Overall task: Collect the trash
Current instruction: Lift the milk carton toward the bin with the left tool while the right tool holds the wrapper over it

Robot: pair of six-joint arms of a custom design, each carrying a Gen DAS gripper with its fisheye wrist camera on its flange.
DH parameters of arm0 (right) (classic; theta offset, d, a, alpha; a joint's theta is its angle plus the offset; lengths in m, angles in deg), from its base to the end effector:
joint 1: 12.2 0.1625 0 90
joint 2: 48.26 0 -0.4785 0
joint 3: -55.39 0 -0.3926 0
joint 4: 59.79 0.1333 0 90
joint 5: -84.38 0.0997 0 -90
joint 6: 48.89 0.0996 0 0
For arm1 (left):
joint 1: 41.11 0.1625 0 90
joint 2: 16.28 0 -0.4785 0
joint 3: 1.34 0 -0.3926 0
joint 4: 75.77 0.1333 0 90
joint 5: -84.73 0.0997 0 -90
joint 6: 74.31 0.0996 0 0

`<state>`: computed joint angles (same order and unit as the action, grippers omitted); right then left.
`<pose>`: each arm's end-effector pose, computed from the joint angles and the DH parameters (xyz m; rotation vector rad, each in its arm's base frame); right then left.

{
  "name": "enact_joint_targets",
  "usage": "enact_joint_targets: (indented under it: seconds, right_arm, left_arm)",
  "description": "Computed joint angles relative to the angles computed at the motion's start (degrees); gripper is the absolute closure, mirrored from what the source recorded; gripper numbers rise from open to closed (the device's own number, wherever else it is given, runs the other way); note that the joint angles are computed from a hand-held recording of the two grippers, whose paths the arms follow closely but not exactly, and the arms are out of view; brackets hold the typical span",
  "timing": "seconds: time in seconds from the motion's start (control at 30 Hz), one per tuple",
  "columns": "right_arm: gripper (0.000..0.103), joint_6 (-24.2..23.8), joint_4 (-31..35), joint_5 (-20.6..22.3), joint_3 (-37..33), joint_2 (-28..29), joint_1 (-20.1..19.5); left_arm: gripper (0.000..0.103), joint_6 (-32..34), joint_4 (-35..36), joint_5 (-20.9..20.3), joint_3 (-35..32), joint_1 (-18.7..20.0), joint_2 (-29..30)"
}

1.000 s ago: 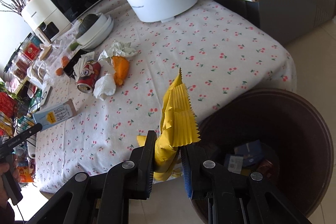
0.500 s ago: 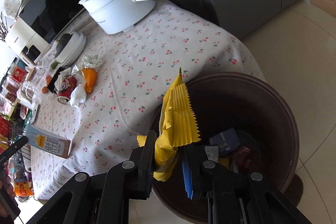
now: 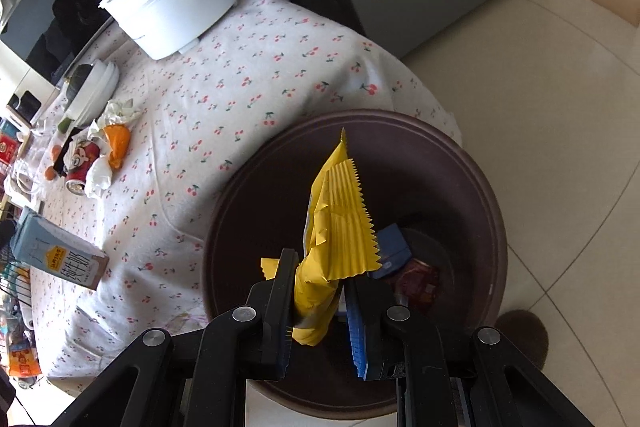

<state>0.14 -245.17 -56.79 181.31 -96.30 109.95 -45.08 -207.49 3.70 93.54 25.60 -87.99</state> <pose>0.3219 -0.4074 0.1049 -0.5374 -2.3934 1.0480 -0.1151 -0.6439 0.4008 1.2642 2.6474 -0.4665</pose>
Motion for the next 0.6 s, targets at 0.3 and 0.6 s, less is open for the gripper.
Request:
enact_joint_targets:
  seconds: [0.3,0.6]
  right_arm:
    - [0.082,-0.01,-0.72,1.54,-0.09,0.44,-1.27]
    - [0.082,-0.47,0.09,2.12,-1.57,1.31,-1.55]
  left_arm:
    - [0.012,-1.38,-11.87,2.52,2.64,-0.01,3.75]
    - [0.023,13.8,-27.52,18.08,10.98,-4.09,7.65]
